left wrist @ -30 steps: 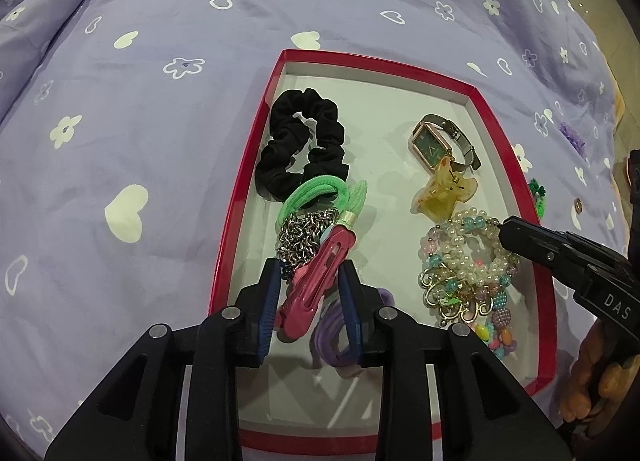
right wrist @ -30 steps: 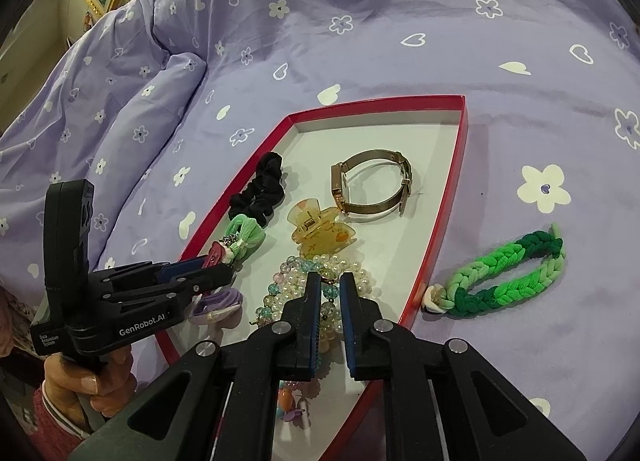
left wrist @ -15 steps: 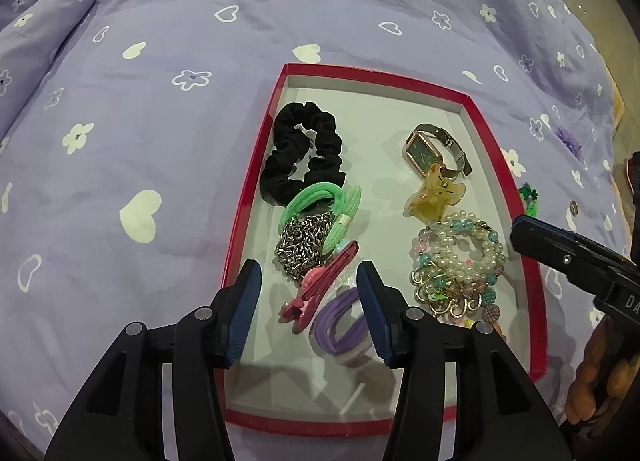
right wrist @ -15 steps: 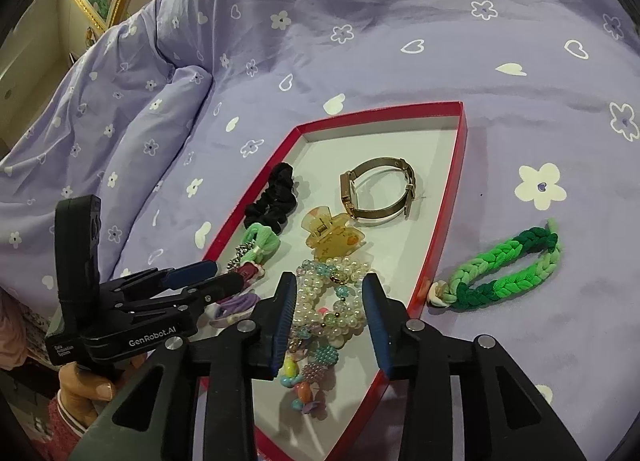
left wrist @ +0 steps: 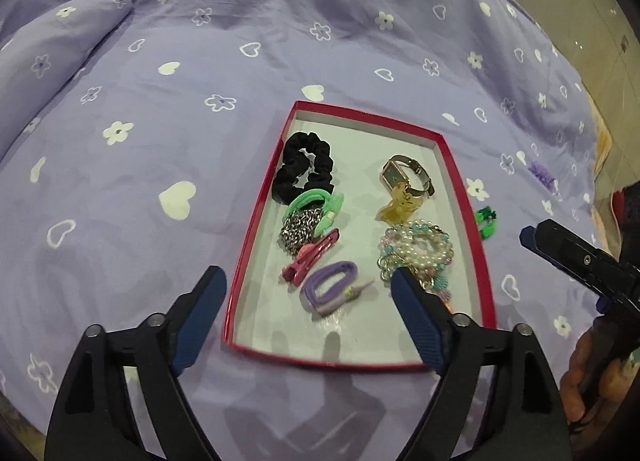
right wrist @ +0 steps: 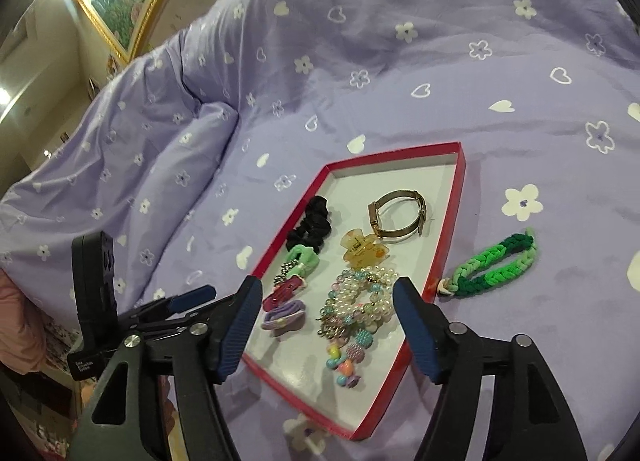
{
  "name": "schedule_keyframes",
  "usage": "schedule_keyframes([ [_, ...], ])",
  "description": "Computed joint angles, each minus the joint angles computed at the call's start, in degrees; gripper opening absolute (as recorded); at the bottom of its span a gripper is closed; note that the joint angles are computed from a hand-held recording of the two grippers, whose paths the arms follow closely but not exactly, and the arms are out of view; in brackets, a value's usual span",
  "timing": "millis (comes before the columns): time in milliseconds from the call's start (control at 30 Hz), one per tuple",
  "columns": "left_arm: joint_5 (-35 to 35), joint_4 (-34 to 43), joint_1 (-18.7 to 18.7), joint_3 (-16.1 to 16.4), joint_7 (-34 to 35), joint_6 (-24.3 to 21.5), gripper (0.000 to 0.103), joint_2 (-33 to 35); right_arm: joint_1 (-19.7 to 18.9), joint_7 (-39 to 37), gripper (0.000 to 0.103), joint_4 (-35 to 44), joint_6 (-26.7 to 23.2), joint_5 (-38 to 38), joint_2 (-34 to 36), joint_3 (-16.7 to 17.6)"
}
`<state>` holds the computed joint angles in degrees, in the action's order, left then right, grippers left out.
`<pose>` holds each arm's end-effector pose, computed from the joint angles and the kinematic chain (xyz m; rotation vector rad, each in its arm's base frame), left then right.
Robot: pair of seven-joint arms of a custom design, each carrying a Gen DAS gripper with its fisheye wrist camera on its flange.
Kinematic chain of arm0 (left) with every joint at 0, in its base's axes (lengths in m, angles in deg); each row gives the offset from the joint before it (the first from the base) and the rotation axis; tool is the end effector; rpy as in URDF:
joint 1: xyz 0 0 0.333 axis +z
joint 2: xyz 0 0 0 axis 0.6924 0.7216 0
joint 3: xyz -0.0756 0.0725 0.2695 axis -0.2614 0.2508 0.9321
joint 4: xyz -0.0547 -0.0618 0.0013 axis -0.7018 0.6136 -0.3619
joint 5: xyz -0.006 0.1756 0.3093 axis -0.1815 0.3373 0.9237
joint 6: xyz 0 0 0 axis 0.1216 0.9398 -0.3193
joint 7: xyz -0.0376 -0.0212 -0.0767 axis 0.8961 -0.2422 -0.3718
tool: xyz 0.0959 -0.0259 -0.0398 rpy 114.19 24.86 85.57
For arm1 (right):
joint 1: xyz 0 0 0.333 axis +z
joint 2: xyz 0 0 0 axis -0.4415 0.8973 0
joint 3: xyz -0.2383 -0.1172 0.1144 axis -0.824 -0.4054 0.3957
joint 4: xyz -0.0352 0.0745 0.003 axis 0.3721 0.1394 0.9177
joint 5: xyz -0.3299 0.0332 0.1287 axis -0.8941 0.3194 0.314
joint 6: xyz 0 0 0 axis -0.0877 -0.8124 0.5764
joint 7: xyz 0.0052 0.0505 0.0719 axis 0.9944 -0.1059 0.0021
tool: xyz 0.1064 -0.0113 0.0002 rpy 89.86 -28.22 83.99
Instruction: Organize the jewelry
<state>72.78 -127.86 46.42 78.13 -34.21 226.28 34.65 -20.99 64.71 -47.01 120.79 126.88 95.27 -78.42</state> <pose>0.5773 -0.0898 0.3803 -2.1413 1.6083 -0.7915 0.6610 0.1464 0.3946 -1.8404 1.2447 0.0430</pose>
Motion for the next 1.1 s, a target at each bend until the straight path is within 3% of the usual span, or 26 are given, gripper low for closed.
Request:
schedule_keyframes([
  [300, 5.68, -7.75, -3.41, 3.65, -12.89, 1.62, 0.099, -6.14, -2.62, -3.38, 0.081, -6.99, -1.84, 9.62, -4.54, 0.14],
  [467, 23.77, -9.63, -6.45, 6.69, -30.09, -3.56, 0.1, -9.01, -2.86, -5.94, 0.083, -12.22, -2.46, 14.76, -7.42, -0.85],
  [633, 32.92, -11.13, -6.2, 4.17, -36.67, -10.18, 0.1, -11.17, -1.36, -12.26, 0.083, -18.14, 0.39, 18.02, -11.0, -1.93],
  [967, 42.99, -14.02, -6.15, 0.87, -44.84, -16.22, 0.1, -16.47, 2.74, -27.12, 0.083, -25.98, 9.46, 24.98, -16.81, -3.08],
  [1100, 51.57, -13.56, -6.54, -1.04, -50.91, -20.24, 0.1, -19.72, 5.38, -36.73, 0.083, -27.42, 15.84, 29.95, -20.19, -2.87],
])
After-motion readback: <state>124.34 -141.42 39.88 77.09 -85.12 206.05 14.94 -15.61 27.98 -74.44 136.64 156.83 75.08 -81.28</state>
